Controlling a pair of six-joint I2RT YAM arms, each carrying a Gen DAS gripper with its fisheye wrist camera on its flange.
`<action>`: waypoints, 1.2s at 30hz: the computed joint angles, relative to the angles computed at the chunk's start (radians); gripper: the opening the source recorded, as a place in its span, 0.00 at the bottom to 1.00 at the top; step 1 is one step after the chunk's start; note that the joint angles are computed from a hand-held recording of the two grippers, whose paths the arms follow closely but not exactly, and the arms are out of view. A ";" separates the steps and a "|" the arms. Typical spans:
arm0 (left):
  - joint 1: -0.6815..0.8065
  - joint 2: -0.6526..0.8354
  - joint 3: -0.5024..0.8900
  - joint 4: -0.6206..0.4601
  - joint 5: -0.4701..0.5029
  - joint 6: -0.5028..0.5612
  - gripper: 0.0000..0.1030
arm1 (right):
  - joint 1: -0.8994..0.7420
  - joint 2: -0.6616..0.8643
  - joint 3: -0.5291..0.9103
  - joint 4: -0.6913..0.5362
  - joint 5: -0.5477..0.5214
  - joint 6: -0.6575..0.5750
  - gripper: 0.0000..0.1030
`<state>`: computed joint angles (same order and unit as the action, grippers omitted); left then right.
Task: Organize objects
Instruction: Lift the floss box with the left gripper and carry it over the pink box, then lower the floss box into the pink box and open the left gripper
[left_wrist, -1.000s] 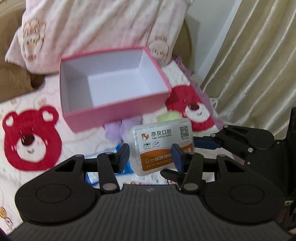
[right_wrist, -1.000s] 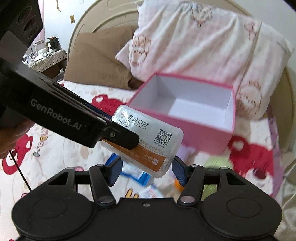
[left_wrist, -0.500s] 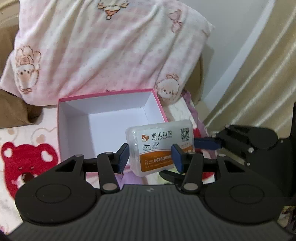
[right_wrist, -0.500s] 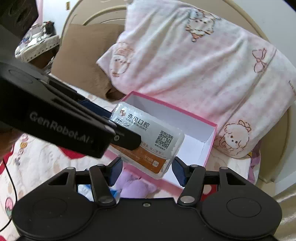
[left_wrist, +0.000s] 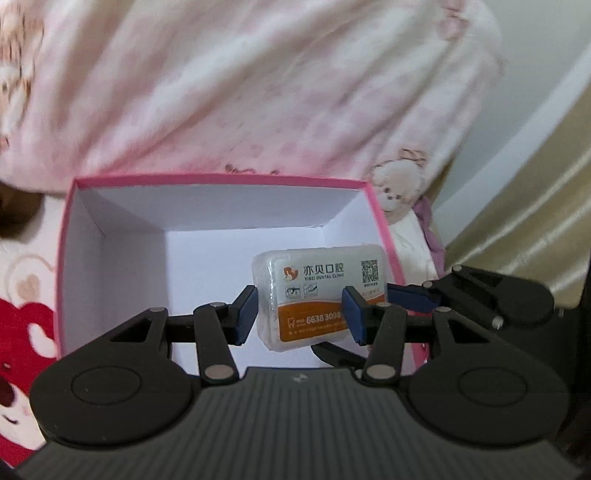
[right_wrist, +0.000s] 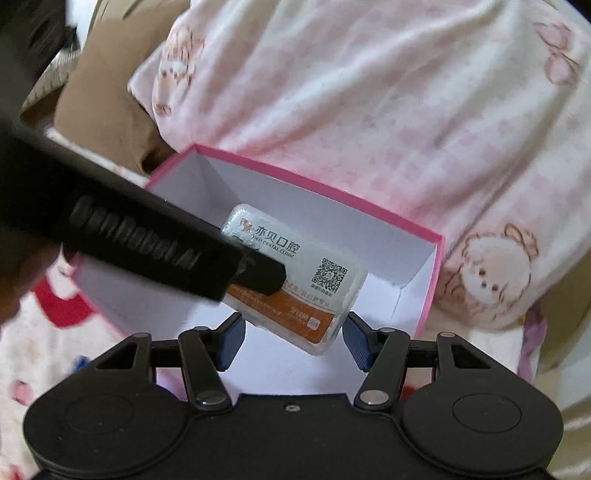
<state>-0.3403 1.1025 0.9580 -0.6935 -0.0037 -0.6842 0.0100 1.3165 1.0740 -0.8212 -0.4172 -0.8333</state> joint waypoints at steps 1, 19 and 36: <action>0.027 0.010 -0.019 0.024 0.026 -0.001 0.47 | 0.017 0.010 -0.018 0.037 0.020 0.001 0.62; 0.221 0.257 -0.082 0.250 0.199 -0.052 0.44 | 0.177 0.326 0.115 0.130 0.224 0.120 0.61; 0.203 0.351 -0.051 0.244 0.191 -0.125 0.26 | 0.080 0.264 0.102 0.062 0.106 0.030 0.11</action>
